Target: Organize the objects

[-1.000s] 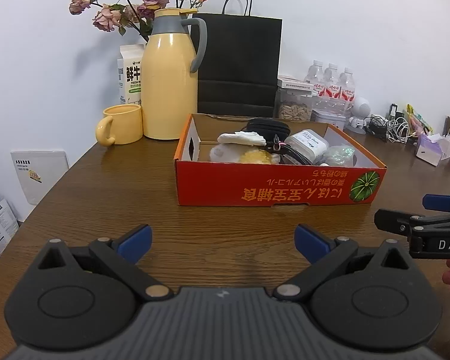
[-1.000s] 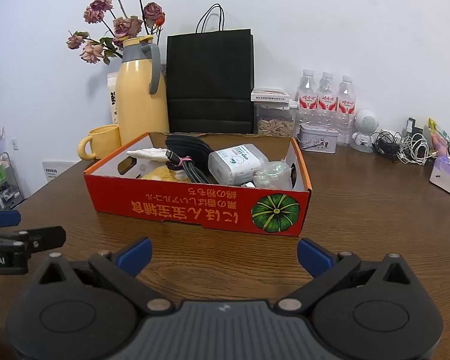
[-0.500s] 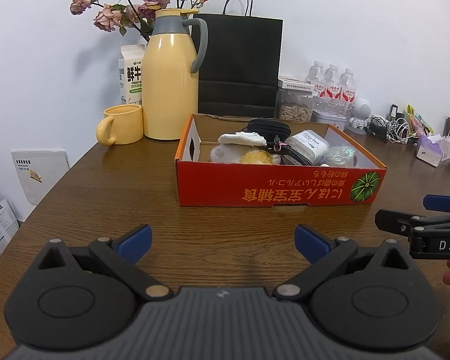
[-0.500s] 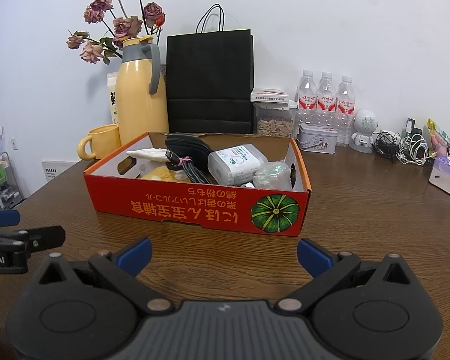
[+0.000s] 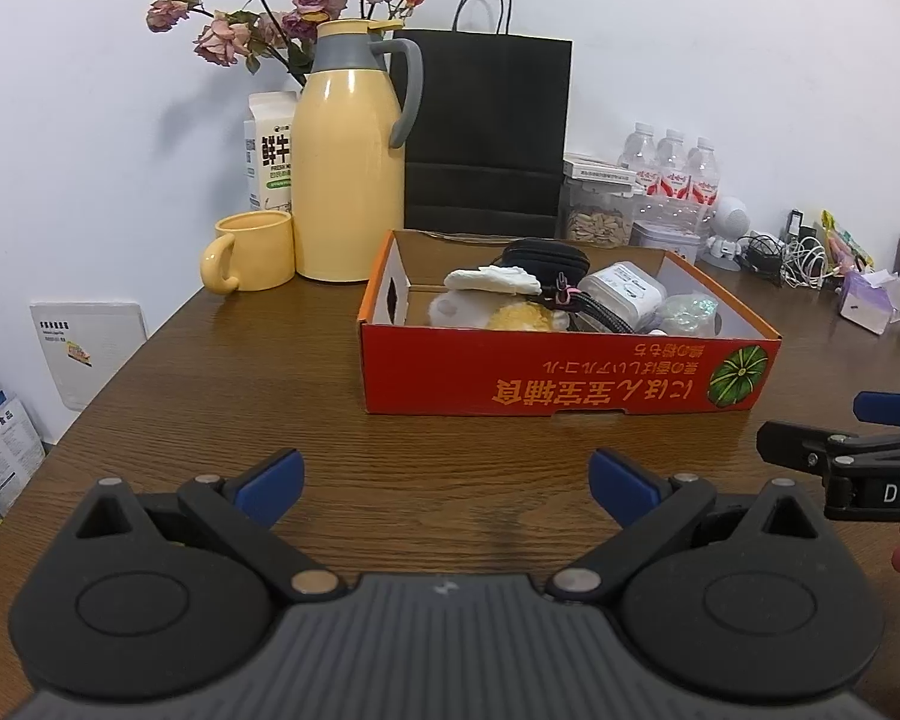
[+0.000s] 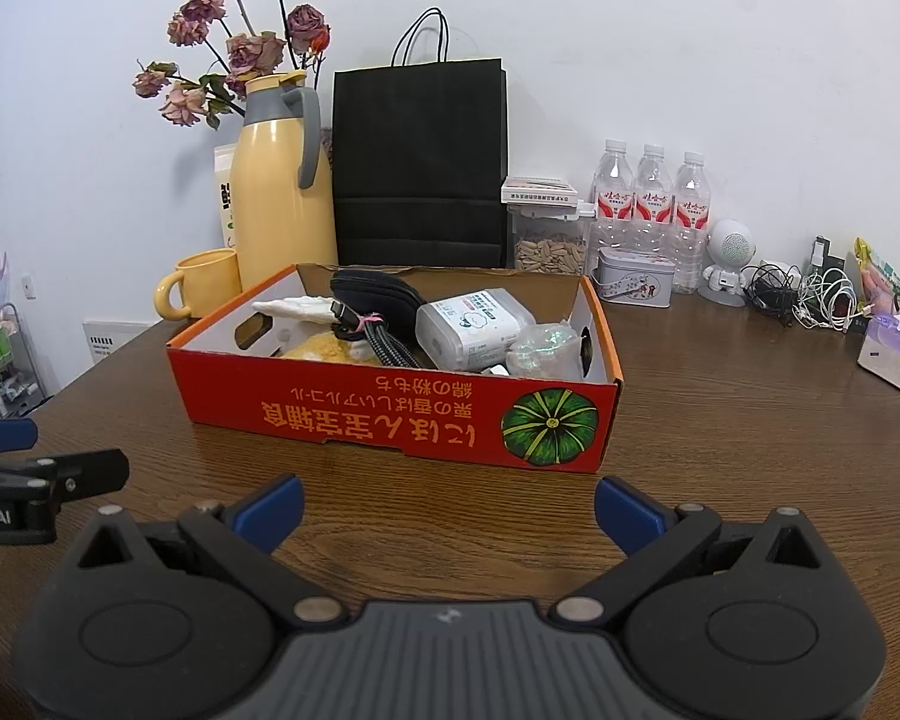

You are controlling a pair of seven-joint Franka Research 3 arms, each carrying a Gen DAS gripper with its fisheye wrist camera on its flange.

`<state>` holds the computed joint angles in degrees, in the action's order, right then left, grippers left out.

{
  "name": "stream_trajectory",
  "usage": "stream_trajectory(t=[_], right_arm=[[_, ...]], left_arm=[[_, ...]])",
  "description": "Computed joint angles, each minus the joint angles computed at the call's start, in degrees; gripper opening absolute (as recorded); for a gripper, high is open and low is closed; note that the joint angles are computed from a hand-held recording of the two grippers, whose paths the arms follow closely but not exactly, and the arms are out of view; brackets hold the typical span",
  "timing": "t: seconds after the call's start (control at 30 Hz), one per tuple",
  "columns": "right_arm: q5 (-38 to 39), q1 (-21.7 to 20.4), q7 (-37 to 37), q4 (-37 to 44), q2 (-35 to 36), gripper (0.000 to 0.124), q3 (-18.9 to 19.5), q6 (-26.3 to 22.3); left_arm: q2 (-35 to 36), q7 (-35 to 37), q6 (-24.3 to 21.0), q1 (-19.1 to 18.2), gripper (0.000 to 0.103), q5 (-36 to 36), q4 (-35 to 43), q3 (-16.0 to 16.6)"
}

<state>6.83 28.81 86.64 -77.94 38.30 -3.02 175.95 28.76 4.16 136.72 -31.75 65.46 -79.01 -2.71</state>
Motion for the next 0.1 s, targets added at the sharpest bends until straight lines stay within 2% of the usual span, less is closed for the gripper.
stream_trajectory(t=[0.1], right_arm=[[0.03, 0.03, -0.01, 0.03, 0.01, 0.103, -0.03, -0.06]], left_arm=[[0.04, -0.02, -0.36, -0.09, 0.103, -0.02, 0.05, 0.04]])
